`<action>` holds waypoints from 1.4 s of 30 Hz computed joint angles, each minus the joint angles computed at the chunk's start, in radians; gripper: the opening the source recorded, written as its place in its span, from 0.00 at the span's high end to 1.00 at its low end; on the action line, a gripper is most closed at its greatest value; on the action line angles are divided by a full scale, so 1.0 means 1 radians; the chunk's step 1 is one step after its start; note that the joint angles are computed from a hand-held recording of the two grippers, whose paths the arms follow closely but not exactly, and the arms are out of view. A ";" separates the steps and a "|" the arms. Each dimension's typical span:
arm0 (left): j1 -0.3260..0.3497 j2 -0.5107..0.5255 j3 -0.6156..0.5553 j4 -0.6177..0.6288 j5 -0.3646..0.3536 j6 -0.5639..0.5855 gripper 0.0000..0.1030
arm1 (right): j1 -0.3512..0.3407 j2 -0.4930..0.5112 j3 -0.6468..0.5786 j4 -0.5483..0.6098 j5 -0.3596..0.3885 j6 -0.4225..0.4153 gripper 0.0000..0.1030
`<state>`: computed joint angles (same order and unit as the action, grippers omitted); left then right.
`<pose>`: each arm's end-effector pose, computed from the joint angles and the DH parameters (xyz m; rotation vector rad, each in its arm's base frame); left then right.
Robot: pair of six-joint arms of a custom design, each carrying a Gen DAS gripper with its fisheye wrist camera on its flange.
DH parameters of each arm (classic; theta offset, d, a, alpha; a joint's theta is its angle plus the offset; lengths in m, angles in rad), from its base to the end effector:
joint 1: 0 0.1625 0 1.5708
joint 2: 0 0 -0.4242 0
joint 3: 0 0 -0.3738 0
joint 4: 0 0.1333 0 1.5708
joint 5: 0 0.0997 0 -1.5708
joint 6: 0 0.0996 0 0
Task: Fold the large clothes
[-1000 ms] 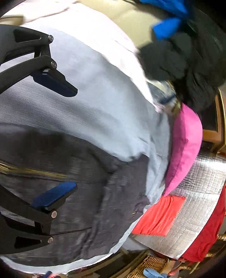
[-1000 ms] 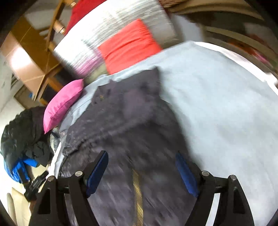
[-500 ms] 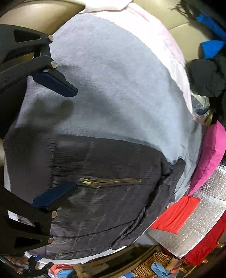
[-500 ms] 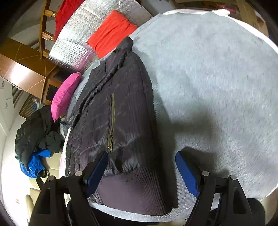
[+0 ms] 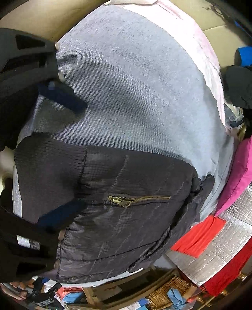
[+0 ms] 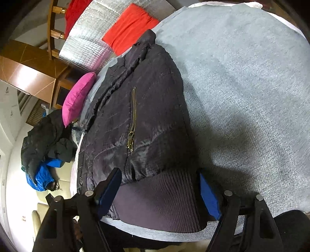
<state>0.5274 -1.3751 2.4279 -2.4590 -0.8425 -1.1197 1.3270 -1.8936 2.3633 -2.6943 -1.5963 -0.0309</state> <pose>-0.2052 -0.3505 0.1642 -0.0172 2.5571 -0.7608 0.0452 -0.3600 0.3772 -0.3177 -2.8559 0.9601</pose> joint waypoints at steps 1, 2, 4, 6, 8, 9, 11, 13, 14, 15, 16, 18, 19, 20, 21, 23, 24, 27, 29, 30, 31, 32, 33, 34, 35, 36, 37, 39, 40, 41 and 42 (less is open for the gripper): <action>-0.001 0.005 -0.008 0.026 0.003 -0.003 0.25 | 0.009 0.003 -0.001 0.000 -0.022 0.001 0.33; -0.006 0.008 -0.009 0.032 0.007 0.001 0.27 | 0.017 0.005 -0.002 0.000 -0.041 0.000 0.44; -0.016 0.018 -0.017 0.049 0.011 0.014 0.39 | 0.032 0.009 -0.004 0.007 -0.088 0.005 0.61; -0.028 0.035 -0.033 0.095 0.027 0.007 0.41 | 0.022 -0.001 -0.001 0.017 -0.085 -0.004 0.63; -0.041 0.043 -0.040 0.132 0.042 -0.016 0.41 | 0.032 0.003 -0.006 0.023 -0.108 -0.013 0.64; -0.043 0.043 -0.039 0.137 0.045 -0.021 0.41 | 0.046 0.010 -0.008 0.020 -0.129 -0.014 0.64; -0.046 0.040 -0.036 0.141 0.048 -0.032 0.41 | 0.055 0.016 -0.013 0.017 -0.150 -0.017 0.62; -0.046 0.034 -0.031 0.140 0.047 -0.034 0.39 | 0.050 0.012 -0.011 0.014 -0.143 0.000 0.57; -0.047 0.031 -0.029 0.141 0.048 -0.036 0.39 | 0.048 0.011 -0.011 0.013 -0.138 0.000 0.45; -0.048 0.030 -0.028 0.144 0.051 -0.037 0.38 | 0.042 0.007 -0.007 0.007 -0.112 -0.010 0.39; -0.050 0.029 -0.027 0.147 0.053 -0.037 0.38 | 0.048 0.010 -0.007 0.004 -0.112 -0.013 0.36; -0.049 0.038 -0.029 0.143 0.058 -0.036 0.38 | 0.093 0.036 -0.011 -0.011 -0.180 -0.019 0.36; -0.051 0.039 -0.029 0.145 0.060 -0.037 0.38 | 0.115 0.050 -0.011 -0.022 -0.214 -0.026 0.36; -0.050 0.041 -0.030 0.145 0.061 -0.034 0.38 | 0.129 0.059 -0.011 -0.030 -0.236 -0.024 0.41; -0.050 0.038 -0.029 0.146 0.060 -0.034 0.38 | 0.147 0.072 -0.013 -0.037 -0.269 -0.024 0.46; -0.050 0.043 -0.029 0.139 0.058 -0.031 0.39 | 0.164 0.085 -0.021 -0.029 -0.319 -0.026 0.70; -0.050 0.046 -0.030 0.134 0.057 -0.025 0.42 | 0.153 0.077 -0.024 -0.013 -0.305 -0.024 0.74; -0.050 0.059 -0.035 0.101 0.036 0.019 0.64 | 0.144 0.070 -0.032 0.011 -0.294 -0.027 0.83; -0.064 0.065 -0.047 0.146 0.047 0.013 0.77 | 0.159 0.077 -0.037 0.013 -0.308 -0.025 0.85; -0.069 0.063 -0.049 0.164 0.051 0.008 0.83 | 0.160 0.076 -0.036 0.013 -0.306 -0.024 0.85; -0.070 0.056 -0.045 0.159 0.049 0.011 0.87 | 0.156 0.071 -0.038 0.020 -0.296 -0.021 0.85; -0.071 0.045 -0.036 0.147 0.043 0.015 0.88 | 0.153 0.065 -0.038 0.027 -0.286 -0.020 0.86; -0.072 0.032 -0.030 0.138 0.036 0.019 0.89 | 0.146 0.053 -0.038 0.037 -0.269 -0.022 0.86; -0.074 0.024 -0.027 0.137 0.032 0.022 0.90 | 0.138 0.039 -0.037 0.048 -0.250 -0.025 0.86; -0.082 0.012 -0.023 0.141 0.030 0.022 0.90 | 0.138 0.031 -0.037 0.055 -0.244 -0.026 0.86; -0.091 0.003 -0.020 0.154 0.031 0.019 0.91 | 0.135 0.022 -0.038 0.064 -0.237 -0.029 0.86; -0.097 -0.004 -0.019 0.164 0.032 0.016 0.91 | 0.134 0.017 -0.037 0.068 -0.234 -0.032 0.86; -0.111 -0.022 -0.015 0.186 0.029 0.001 0.91 | 0.133 0.006 -0.036 0.082 -0.230 -0.037 0.86; -0.116 -0.030 -0.014 0.195 0.026 -0.007 0.91 | 0.132 0.003 -0.036 0.088 -0.229 -0.039 0.86; -0.117 -0.035 -0.014 0.199 0.022 -0.011 0.91 | 0.131 -0.005 -0.033 0.096 -0.227 -0.040 0.86; -0.121 -0.046 -0.011 0.207 0.015 -0.019 0.91 | 0.129 -0.008 -0.033 0.102 -0.223 -0.041 0.86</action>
<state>0.4066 -1.4207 2.4165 -2.2524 -0.8274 -1.1391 1.4560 -1.9016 2.3301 -2.5927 -1.8192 -0.0717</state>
